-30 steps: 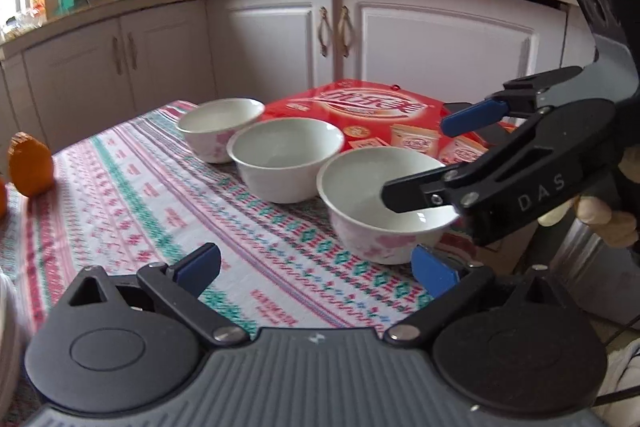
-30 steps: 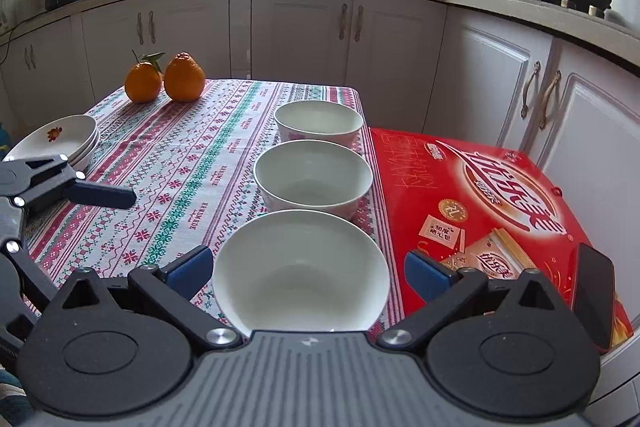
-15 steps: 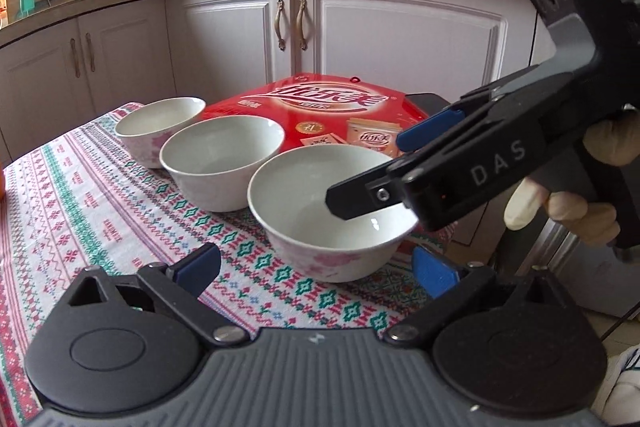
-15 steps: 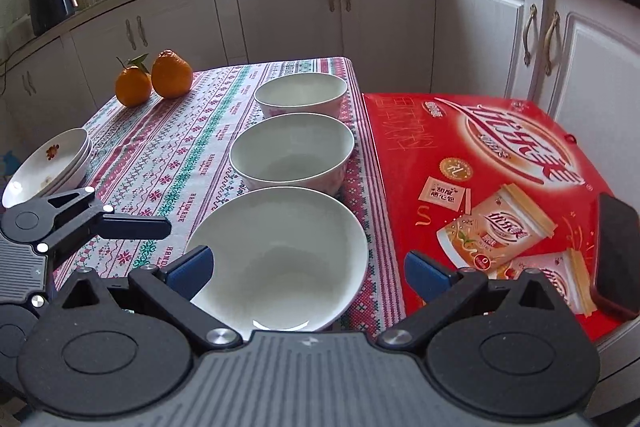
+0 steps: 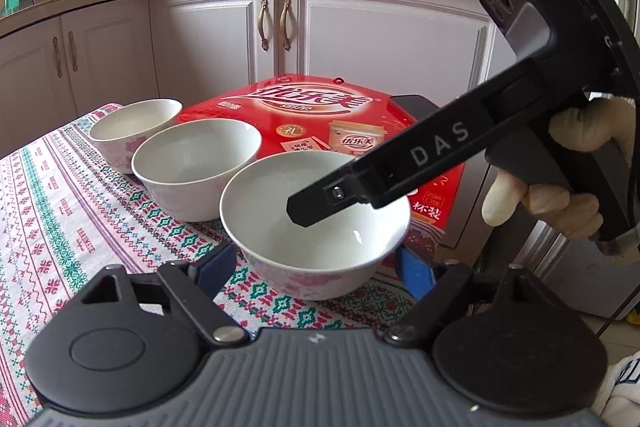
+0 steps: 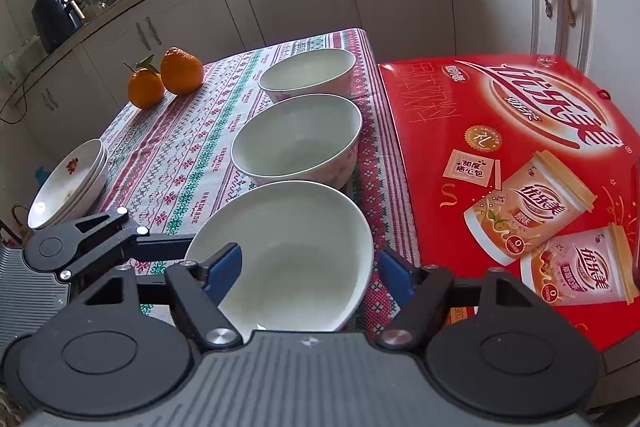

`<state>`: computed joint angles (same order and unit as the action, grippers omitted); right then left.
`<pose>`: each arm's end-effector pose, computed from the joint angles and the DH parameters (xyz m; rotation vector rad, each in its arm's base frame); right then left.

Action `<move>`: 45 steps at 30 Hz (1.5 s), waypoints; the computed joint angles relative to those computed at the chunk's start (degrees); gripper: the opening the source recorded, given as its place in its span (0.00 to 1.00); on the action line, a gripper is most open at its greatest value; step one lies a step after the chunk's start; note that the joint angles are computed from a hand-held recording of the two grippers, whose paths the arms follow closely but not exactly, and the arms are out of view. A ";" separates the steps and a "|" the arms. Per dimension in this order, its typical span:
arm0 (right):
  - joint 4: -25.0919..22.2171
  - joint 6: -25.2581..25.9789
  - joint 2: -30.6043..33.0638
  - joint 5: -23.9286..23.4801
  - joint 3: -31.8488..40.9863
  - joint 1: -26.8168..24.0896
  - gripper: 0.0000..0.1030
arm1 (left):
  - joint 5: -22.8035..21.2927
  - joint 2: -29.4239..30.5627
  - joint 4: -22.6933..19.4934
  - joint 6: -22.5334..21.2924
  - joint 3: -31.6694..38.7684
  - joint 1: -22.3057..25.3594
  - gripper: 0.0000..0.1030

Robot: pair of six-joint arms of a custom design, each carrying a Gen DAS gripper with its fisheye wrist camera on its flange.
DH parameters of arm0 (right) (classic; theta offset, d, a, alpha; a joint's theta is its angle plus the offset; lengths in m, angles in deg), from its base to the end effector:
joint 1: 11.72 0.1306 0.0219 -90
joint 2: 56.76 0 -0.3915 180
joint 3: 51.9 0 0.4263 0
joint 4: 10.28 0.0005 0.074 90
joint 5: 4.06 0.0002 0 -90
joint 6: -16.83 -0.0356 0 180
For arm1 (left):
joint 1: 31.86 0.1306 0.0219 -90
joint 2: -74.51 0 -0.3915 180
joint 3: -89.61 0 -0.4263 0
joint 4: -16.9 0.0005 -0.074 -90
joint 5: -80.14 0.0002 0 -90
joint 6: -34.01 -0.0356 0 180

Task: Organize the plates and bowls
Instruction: 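Close the right tool on the bowl's rim and lift it, then carry the bowl in the right tool toward the plate stack and set it down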

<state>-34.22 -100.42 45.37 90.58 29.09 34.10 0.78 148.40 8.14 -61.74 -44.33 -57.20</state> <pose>0.4059 0.4128 0.2819 -0.3499 2.3912 0.5160 0.3383 -0.1680 0.2426 0.6959 2.1133 -0.3941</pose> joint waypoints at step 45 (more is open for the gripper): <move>-3.95 5.33 8.10 -7.38 12.51 4.19 0.68 | 0.68 -13.45 -9.59 -1.96 -4.37 8.98 0.82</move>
